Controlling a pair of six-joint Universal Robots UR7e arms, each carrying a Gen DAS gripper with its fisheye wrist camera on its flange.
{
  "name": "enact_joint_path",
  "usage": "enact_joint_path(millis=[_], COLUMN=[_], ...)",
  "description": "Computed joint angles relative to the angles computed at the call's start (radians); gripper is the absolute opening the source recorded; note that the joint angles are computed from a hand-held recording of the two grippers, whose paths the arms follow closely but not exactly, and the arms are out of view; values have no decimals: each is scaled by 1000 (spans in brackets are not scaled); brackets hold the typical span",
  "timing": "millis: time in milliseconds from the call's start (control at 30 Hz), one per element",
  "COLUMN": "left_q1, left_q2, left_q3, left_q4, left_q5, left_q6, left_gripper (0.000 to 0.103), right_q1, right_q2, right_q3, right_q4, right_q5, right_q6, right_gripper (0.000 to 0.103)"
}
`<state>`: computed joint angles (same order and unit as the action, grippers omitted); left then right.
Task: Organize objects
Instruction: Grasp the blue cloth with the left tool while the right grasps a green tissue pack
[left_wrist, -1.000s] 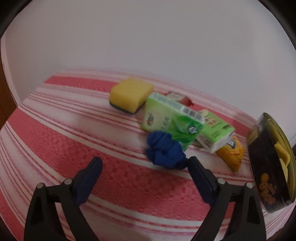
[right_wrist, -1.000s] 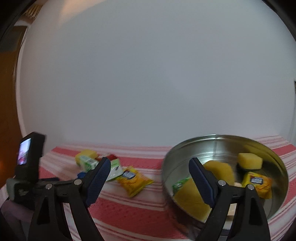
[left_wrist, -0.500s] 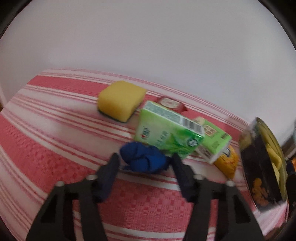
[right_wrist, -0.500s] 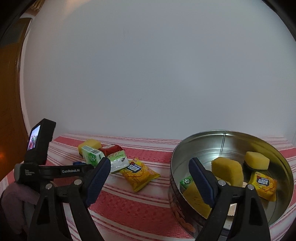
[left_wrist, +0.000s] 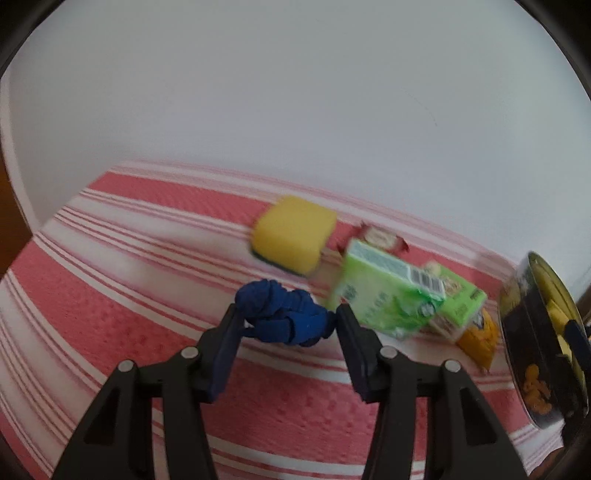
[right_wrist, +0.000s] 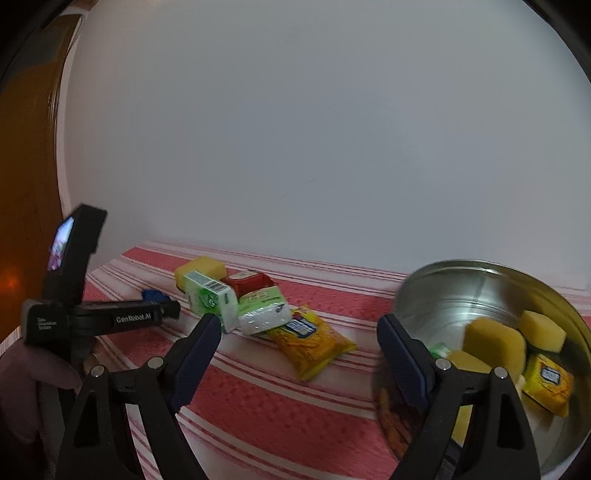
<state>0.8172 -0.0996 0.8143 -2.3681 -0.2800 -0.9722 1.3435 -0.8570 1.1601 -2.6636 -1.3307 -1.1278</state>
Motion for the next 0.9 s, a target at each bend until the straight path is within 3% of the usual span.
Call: enact_joint_path(millis=[67,167,233,433,533,633,667,700,733,833,900], left_q1=[-4,-12,-8,-6,-8,-3,-2,-2,-2,2,2], left_q2=[8,-6,-40,-52,-54,-66,-67,-63,-62,-67,-68], left_q3=[-26,-23,33,36,31,55,56,46,41,51,53], left_q4=[59,213,165,172,198,162,166,191,203,197,205], left_q5=[40,93,96,60,60,51,50,51,52,51,56], left_q6=[-37,-181,-177,-205,-240,-227,-231,-247,-255,-255,-268], left_gripper=[51,51,51,51,51,51,51,51,51,51,51], right_q1=[19,49,67,121,142,148,147,147,147,135,116], right_q2=[34,85,112,215,286,317,315,312,307,269,220], right_q3=[-32,-89,-113,-194,-307,-368,-366,-360,-347,-298,-238], right_q4=[-7,14,23,-9,95,157,159,156,137,116,80], right_q5=[-41,-124,-176,-356,-467,-465,-455,-449,-445,-386,-307], right_q6=[9,10,-18,-139,-123,-88,-87,-90,-92,-76,-41], right_gripper=[88,88,85,83,83,80,74,57,52,52,52])
